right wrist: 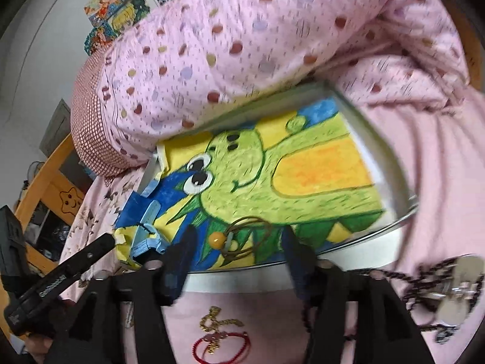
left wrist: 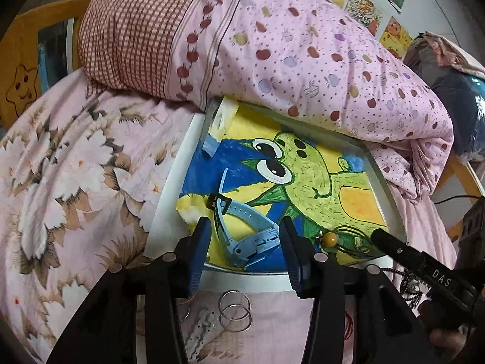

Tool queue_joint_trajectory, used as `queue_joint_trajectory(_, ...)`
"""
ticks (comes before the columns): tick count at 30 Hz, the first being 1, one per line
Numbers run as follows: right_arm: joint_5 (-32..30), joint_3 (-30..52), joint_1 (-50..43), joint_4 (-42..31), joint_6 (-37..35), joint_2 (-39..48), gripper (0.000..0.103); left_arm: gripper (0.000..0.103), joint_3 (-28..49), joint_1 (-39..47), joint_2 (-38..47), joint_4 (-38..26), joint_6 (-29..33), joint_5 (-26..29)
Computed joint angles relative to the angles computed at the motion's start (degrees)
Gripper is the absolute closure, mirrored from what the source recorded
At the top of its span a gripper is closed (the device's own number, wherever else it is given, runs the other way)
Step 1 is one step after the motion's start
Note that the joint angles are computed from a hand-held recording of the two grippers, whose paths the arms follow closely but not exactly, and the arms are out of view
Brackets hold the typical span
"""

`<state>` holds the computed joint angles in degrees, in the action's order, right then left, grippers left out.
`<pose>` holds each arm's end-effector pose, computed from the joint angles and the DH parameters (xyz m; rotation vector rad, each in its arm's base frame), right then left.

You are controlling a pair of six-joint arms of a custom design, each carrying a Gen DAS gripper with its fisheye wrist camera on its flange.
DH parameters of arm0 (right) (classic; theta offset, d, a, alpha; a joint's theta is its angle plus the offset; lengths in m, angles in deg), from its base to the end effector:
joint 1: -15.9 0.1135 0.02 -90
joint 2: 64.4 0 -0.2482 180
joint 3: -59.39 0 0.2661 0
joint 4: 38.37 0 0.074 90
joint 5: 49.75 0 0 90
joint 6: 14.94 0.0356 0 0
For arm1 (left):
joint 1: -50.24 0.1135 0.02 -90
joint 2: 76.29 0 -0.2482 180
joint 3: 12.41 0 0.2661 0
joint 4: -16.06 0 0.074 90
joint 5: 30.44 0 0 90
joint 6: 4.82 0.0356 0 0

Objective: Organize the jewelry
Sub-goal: 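Lift the blue smartwatch with the left gripper and drop it into the tray, then withdraw the left gripper from the tray and move toward the white bracelet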

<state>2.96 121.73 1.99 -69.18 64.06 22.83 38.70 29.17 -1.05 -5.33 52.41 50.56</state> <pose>0.3032 -0.0529 0.1649 -0.1856 2.3635 0.6200 0.2596 -0.0941 0.1668 -0.3172 2.3481 -0.2722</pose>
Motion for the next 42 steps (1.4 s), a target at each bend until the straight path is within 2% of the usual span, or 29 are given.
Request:
queue_joint_trajectory(2, -1.24, -2.06, -1.39, 1.33, -0.75, -3.96, 0.028, 0.045, 0.18, -1.27, -1.53, -2.15, -0.38, -2.39)
queue_joint_trajectory(4, -2.92, -4.28, -2.80, 2.36, -2.05, -8.07, 0.021, 0.034, -1.07, -2.81, -5.22, -3.52, -1.16, -5.19)
queue_joint_trajectory(9, -8.47, -10.32, -7.78, 3.33, -5.87, -19.03, 0.007, 0.020, -2.29, -9.26, -14.94, -10.02, -3.62, -14.81)
queue_joint_trajectory(11, -12.01, -12.09, -10.52, 1.64, -8.73, -23.31, 0.002, 0.007, -2.92, -12.60, -18.51, -12.26, -5.01, -19.15)
queue_joint_trajectory(14, -15.99, -14.12, -13.93, -1.20, -12.50, -28.76, 0.000, 0.004, -3.98, -17.60, -24.24, -16.21, -7.04, -24.30)
queue_joint_trajectory(17, -18.75, -14.75, -16.63, -5.19, -15.99, -32.32, 0.000, 0.002, -3.66, -21.11, -28.70, -22.73, -9.70, -27.11)
queue_joint_trajectory(20, -22.01, -14.30, -20.37, -11.87, -20.56, -34.71, 0.000, 0.002, -3.47, -25.35, -32.60, -29.64, -14.14, -30.95)
queue_joint_trajectory(24, -25.20, -11.41, -26.53, -27.12, -32.13, -34.71, 0.000, 0.002, -1.72, -34.97, -35.89, -43.24, -25.36, -38.43)
queue_joint_trajectory(27, -23.81, -9.27, -30.22, -38.04, -41.60, -33.79, 0.000, 0.002, 1.21, -44.29, -34.22, -56.04, -38.65, -43.23)
queue_joint_trajectory(31, -20.17, -7.06, -33.90, -48.26, -51.82, -30.07, 0.000, 0.002, 3.63, -52.62, -30.14, -66.45, -52.48, -44.01)
queue_joint_trajectory(34, -16.51, -6.95, -34.70, -51.31, -54.82, -28.17, 0.000, 0.002, 4.19, -55.65, -28.10, -68.91, -56.88, -41.61)
queue_joint_trajectory(38, -12.78, -7.79, -32.85, -50.80, -53.92, -27.57, 0.000, 0.002, 3.71, -56.22, -26.63, -67.13, -55.83, -37.69)
queue_joint_trajectory(42, -9.92, -9.12, -29.65, -47.60, -49.90, -27.57, 0.000, 0.002, 2.69, -52.62, -25.18, -62.85, -50.33, -33.36)
